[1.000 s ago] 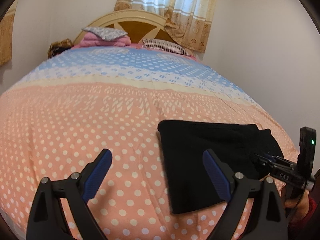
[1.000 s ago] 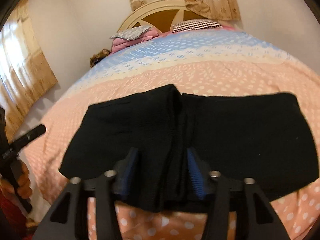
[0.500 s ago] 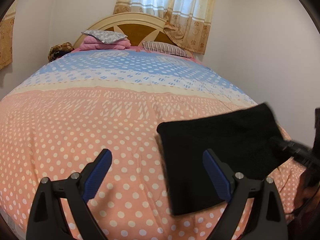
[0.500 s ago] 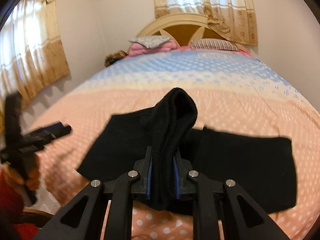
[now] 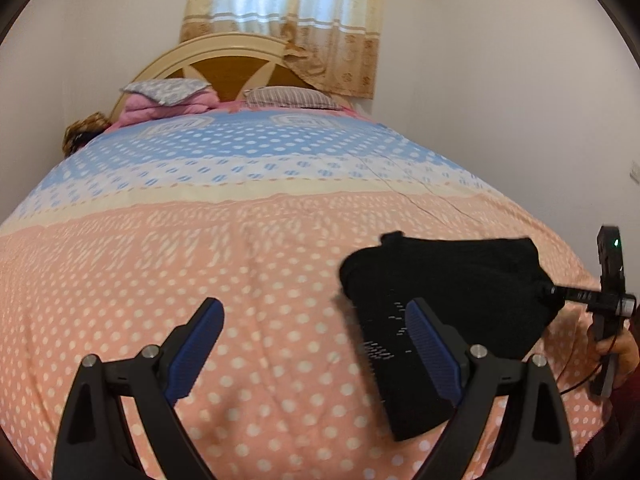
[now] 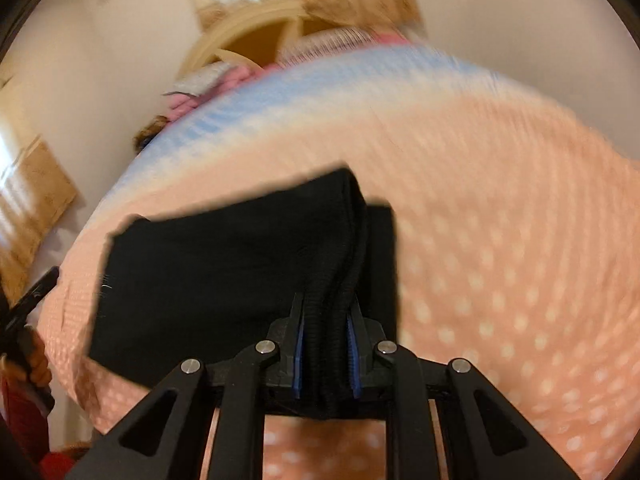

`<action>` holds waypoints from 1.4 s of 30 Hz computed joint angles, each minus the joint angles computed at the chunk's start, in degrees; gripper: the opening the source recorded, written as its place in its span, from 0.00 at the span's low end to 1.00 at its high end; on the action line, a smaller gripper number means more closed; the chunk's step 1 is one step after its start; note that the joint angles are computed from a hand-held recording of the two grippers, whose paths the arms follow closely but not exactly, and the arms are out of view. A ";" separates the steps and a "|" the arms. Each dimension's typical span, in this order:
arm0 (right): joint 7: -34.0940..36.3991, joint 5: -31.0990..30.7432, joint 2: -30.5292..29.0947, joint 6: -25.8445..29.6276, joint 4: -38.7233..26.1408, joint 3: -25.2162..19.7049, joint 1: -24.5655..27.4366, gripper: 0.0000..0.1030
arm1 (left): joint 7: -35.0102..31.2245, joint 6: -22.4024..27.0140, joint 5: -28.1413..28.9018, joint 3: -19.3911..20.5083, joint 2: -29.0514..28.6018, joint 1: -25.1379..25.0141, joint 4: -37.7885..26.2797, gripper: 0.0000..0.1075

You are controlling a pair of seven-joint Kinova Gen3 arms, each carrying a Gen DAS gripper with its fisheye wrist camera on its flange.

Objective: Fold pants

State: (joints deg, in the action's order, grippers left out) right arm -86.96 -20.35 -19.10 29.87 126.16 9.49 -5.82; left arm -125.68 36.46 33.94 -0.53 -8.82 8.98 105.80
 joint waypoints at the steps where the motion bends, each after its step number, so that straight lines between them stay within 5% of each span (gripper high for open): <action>1: 1.40 -2.33 -0.84 -1.28 1.06 2.32 -1.55 0.17 | 0.15 -0.15 -0.49 0.36 -0.02 0.16 0.08 0.88; 3: 2.72 -4.25 -1.29 -1.53 1.42 3.76 -2.23 0.17 | 1.09 -0.04 -1.97 -0.65 0.52 2.33 -0.24 0.88; 8: 1.83 -2.78 -2.01 3.09 -1.32 -3.81 5.49 0.18 | 5.34 -0.97 -5.82 -10.47 1.67 15.32 -0.72 0.88; 11: -0.36 -1.96 -1.69 6.57 -2.36 -4.56 8.40 0.26 | 8.86 -2.78 -10.66 -14.85 1.44 21.96 -0.27 0.88; 17: -14.32 7.09 -9.65 0.12 0.17 -19.03 22.88 0.28 | 12.73 -4.13 -14.20 -13.29 1.44 21.20 -0.75 0.88; 23: -22.46 21.07 -7.97 -4.84 -1.74 -31.99 23.14 0.28 | 18.18 -10.17 -20.15 -9.60 2.96 24.66 -2.35 0.88; 26: -26.55 22.56 -0.38 -7.21 -2.55 -27.55 17.60 0.28 | 25.16 -8.89 -25.43 -9.96 6.86 28.02 -5.28 0.88; 30: -21.29 14.90 7.06 -12.70 -1.09 -16.93 9.05 0.29 | 33.69 -3.78 -32.91 -10.81 14.57 29.09 -9.79 0.89; 35: -9.75 5.15 5.56 -12.76 -0.12 -3.67 -2.02 0.29 | 35.37 2.00 -28.49 -0.85 15.29 16.47 -12.27 0.95; 38: -4.81 -1.58 -1.36 -16.18 3.53 3.67 -7.91 0.29 | 33.29 -0.99 -27.71 0.11 11.06 14.16 -9.33 0.94; 40: -3.49 -6.21 -6.66 -17.58 6.15 6.16 -7.35 0.42 | 30.96 -3.25 -25.51 -3.57 8.41 16.31 -7.09 0.94; 41: -2.12 -8.07 -8.59 -17.52 7.16 6.53 -6.31 0.61 | 29.41 -3.12 -23.18 -6.22 7.52 17.67 -6.58 0.95; 42: -1.62 -9.96 -10.06 -16.93 8.09 6.45 -4.22 0.69 | 27.85 -2.81 -20.85 -8.87 7.68 19.35 -6.73 0.95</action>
State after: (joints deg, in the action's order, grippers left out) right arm -88.58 -30.30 -29.15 12.94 134.25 15.94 -10.04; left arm -97.84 33.64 13.08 -9.40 -1.14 28.32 99.07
